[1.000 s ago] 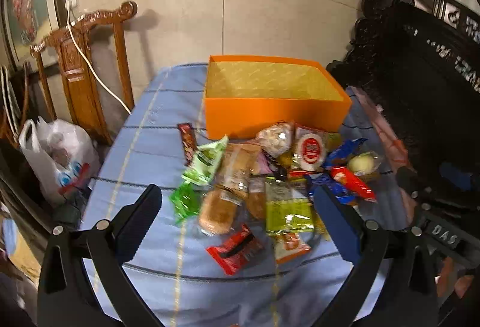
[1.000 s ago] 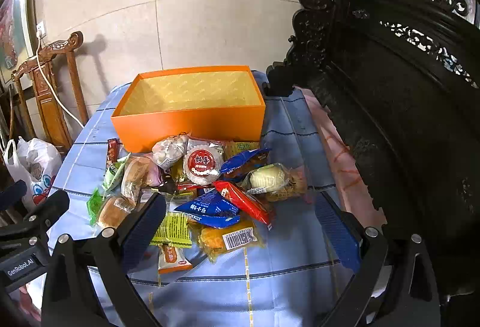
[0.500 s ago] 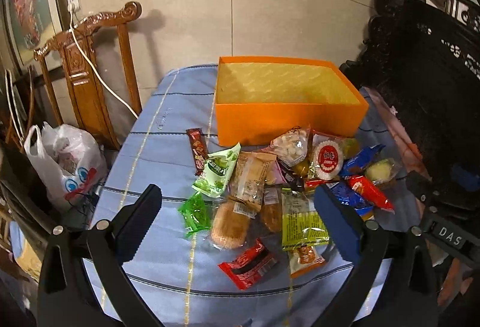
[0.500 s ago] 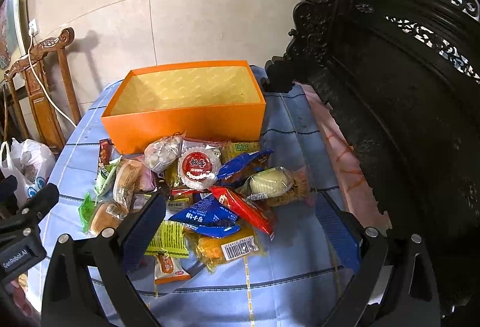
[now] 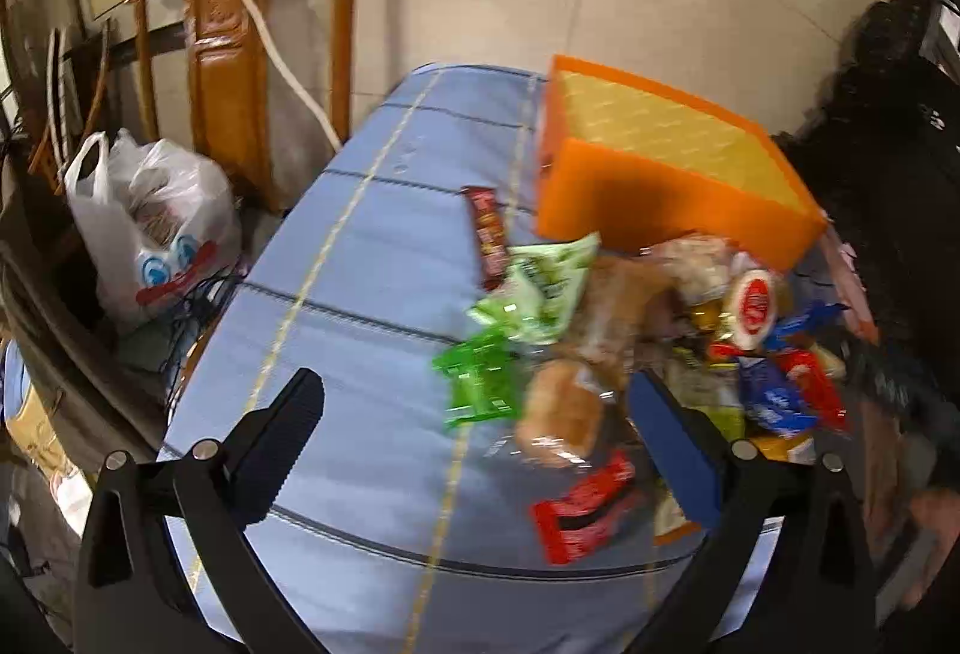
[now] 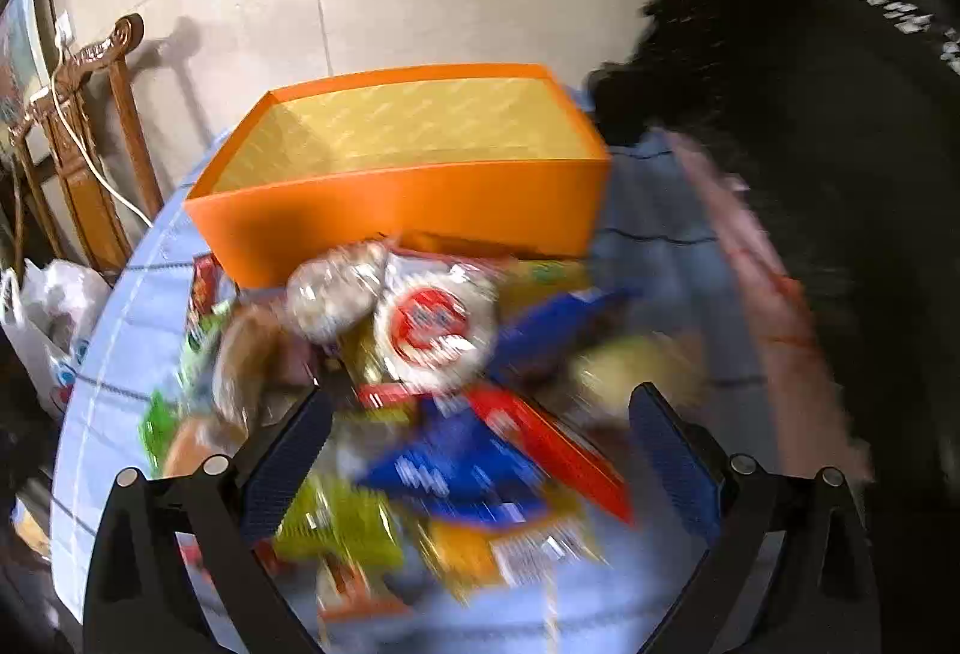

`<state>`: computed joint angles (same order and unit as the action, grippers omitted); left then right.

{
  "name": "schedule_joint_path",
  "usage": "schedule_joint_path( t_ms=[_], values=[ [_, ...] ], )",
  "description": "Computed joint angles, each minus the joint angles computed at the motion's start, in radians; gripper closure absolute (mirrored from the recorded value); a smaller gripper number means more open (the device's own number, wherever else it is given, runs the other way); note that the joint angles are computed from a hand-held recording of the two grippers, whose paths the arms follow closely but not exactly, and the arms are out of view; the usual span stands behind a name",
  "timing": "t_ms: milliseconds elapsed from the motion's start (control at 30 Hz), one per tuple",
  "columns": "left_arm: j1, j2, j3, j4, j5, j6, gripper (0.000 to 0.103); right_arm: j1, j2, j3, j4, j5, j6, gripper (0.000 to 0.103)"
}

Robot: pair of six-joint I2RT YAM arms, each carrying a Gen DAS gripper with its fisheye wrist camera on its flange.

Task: Organize snacks
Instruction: 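Grasp the green pea snack bag with the left tool while the right tool grasps a bread roll pack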

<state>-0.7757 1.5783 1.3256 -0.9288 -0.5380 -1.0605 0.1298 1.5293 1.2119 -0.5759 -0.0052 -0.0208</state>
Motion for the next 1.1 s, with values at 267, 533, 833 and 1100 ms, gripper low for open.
schedule_joint_path(
  t_ms=[267,533,833,1100],
  values=[
    [0.073,-0.011,-0.096,0.058,0.006,0.108,0.004,0.084,0.286,0.100,0.216,0.087,-0.053,0.003],
    [0.148,0.129,-0.025,0.166,0.037,0.298,0.004,0.028,0.324,0.324,-0.200,-0.182,0.050,0.003],
    [0.247,0.210,-0.017,0.304,0.128,0.443,0.004,0.167,0.392,0.273,-0.028,0.218,-0.066,0.003],
    [0.302,0.327,0.045,0.467,0.307,0.608,0.004,0.053,0.451,0.360,-0.118,-0.035,0.010,0.003]
  ],
)
